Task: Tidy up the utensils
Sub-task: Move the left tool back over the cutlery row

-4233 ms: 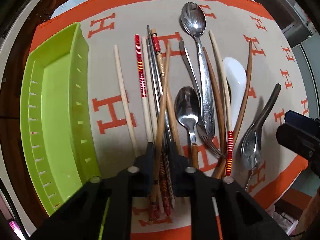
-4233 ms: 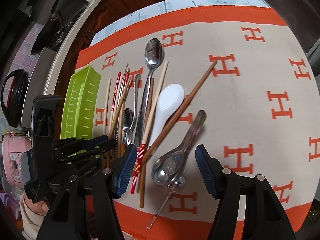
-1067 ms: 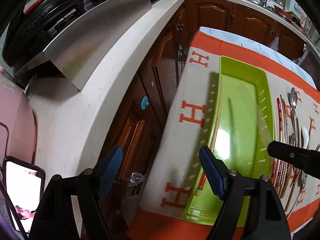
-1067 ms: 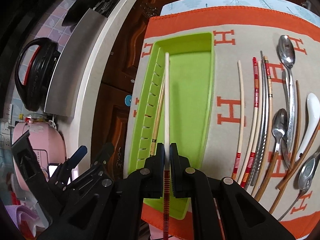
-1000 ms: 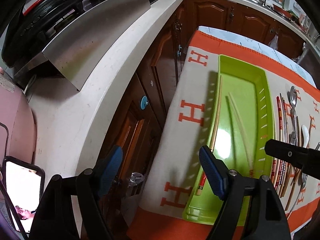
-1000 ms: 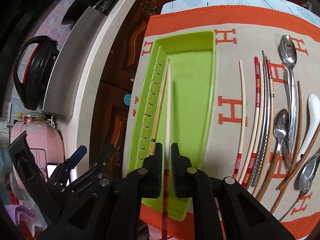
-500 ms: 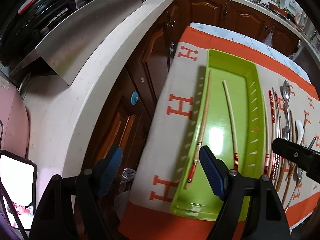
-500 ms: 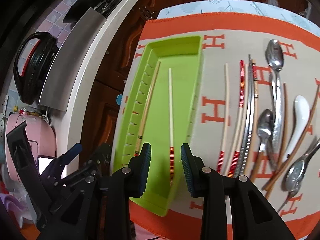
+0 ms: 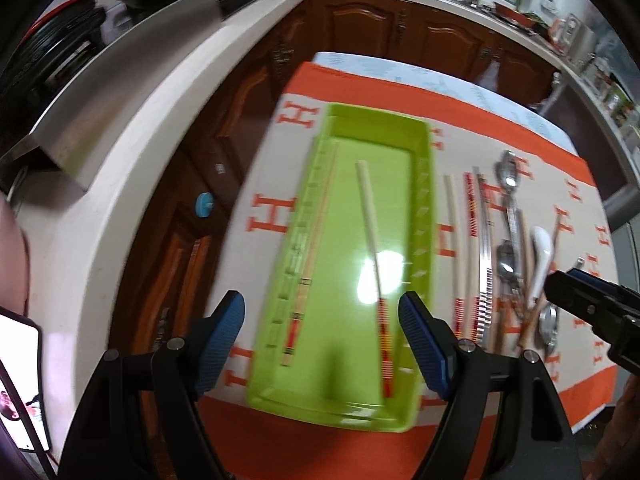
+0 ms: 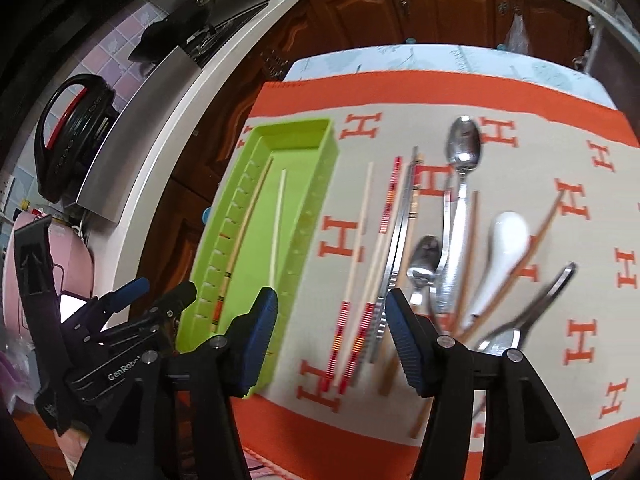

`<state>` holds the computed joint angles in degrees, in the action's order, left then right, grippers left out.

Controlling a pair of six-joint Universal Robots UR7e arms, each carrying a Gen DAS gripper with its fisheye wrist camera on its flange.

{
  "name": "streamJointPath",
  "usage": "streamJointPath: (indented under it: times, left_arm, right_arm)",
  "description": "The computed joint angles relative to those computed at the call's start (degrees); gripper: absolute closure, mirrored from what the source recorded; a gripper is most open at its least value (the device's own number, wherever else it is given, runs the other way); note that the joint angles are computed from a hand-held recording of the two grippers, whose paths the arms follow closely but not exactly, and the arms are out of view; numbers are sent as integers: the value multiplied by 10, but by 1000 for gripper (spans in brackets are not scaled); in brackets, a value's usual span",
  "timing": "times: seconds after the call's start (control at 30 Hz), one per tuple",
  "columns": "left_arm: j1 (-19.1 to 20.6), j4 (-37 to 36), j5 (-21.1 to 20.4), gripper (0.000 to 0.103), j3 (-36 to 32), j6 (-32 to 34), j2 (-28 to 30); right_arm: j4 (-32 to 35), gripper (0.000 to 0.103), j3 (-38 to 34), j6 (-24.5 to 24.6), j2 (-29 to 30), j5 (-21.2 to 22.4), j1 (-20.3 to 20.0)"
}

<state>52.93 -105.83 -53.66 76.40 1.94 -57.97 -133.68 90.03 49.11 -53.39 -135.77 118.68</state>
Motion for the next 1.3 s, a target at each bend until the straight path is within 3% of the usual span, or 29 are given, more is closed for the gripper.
streamJointPath:
  times: [0.27, 0.5, 0.67, 0.83, 0.97, 1.03, 1.3]
  left_arm:
    - [-27, -9, -51, 25, 37, 10, -6]
    - [-44, -14, -84, 25, 55, 17, 2]
    - [-38, 19, -126, 26, 26, -4, 32]
    - [-34, 52, -139, 49, -12, -31, 70]
    - [-35, 77, -115, 77, -31, -56, 97]
    - [-33, 92, -106, 84, -42, -65, 111]
    - [-30, 113, -73, 85, -53, -75, 138]
  right_arm:
    - [7, 46, 64, 32, -57, -39, 14]
    - [50, 46, 109, 74, -96, -99, 21]
    - [26, 46, 151, 86, -126, -95, 11]
    - [-10, 49, 184, 81, -145, -87, -2]
    - [-35, 52, 199, 70, -152, -82, -7]
    - [-50, 54, 207, 61, -156, -76, -11]
    - [-83, 55, 219, 45, -158, -64, -19]
